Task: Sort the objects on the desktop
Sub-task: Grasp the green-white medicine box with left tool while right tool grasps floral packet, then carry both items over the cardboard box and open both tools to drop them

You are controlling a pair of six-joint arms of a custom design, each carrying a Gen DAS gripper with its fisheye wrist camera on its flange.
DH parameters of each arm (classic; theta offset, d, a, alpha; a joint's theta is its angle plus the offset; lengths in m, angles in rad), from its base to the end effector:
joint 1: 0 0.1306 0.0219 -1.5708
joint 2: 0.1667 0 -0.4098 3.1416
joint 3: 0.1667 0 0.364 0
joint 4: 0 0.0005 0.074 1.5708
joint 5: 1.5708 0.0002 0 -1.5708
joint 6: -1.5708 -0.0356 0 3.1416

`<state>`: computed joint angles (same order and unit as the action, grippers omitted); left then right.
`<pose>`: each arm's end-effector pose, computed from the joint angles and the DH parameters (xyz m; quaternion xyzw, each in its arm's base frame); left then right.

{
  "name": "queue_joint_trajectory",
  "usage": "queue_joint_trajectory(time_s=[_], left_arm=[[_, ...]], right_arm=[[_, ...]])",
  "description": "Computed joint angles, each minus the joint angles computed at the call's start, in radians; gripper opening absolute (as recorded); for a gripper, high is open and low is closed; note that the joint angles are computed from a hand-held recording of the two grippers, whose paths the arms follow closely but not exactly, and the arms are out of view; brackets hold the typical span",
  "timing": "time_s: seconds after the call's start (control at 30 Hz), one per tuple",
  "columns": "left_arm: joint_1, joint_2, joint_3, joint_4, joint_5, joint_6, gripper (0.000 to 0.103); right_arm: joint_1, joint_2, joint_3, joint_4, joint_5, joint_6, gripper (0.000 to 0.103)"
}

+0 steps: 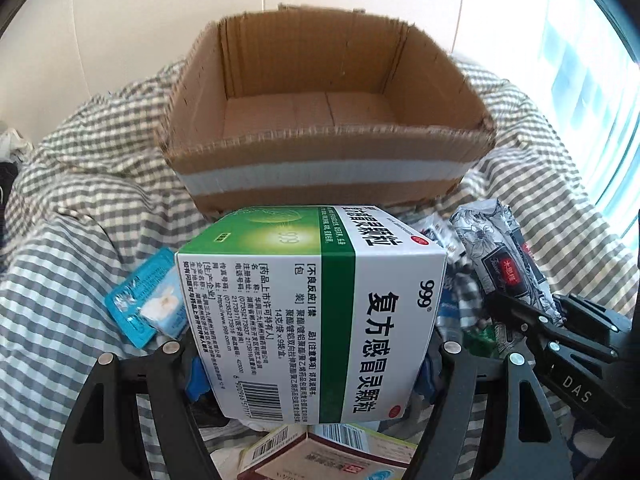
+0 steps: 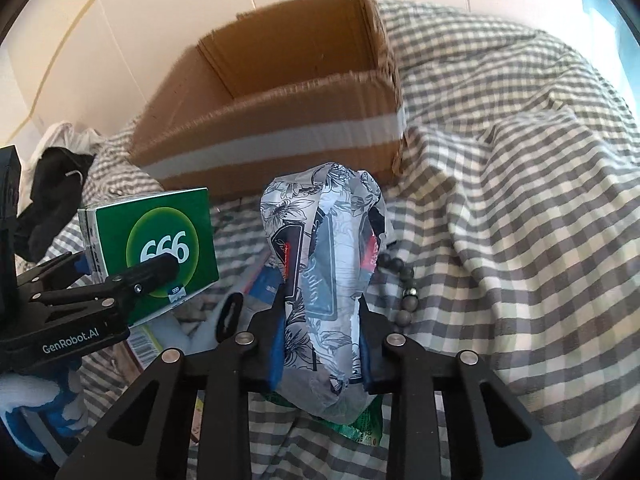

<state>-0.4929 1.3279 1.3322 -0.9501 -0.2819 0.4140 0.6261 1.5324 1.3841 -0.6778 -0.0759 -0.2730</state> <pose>0.3726 -0.1894 0.4529 -0.0060 0.9431 -0.0132 0.3322 0.4107 0.2997 0.4026 -0.1771 0.9139 0.1898 0.3121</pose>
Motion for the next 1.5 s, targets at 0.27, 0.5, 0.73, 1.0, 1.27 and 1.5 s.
queue_joint_trajectory(time_s=[0.27,0.5,0.73,1.0,1.27,1.5], left_arm=[[-0.017,-0.044,0.034,0.027,-0.065,-0.015,0.077],[-0.020,-0.079,0.070,0.067,-0.114,-0.037,0.077],[-0.003,-0.087,0.110,0.110,-0.135,-0.085,0.077],[0.033,-0.071,0.139,0.168,-0.128,-0.127,0.077],[0.071,-0.022,0.170,0.227,-0.115,-0.156,0.077],[0.122,0.055,0.217,0.248,-0.068,-0.168,0.077]], right_arm=[[0.028,-0.079,-0.045,0.114,0.061,0.032,0.027],[0.052,-0.130,-0.045,0.186,0.107,0.049,0.027],[0.053,-0.125,0.011,0.210,0.117,0.063,0.027],[0.036,-0.090,0.098,0.231,0.105,0.088,0.027],[0.026,-0.003,0.227,0.226,0.101,0.117,0.027],[0.029,0.121,0.403,0.178,0.111,0.118,0.027]])
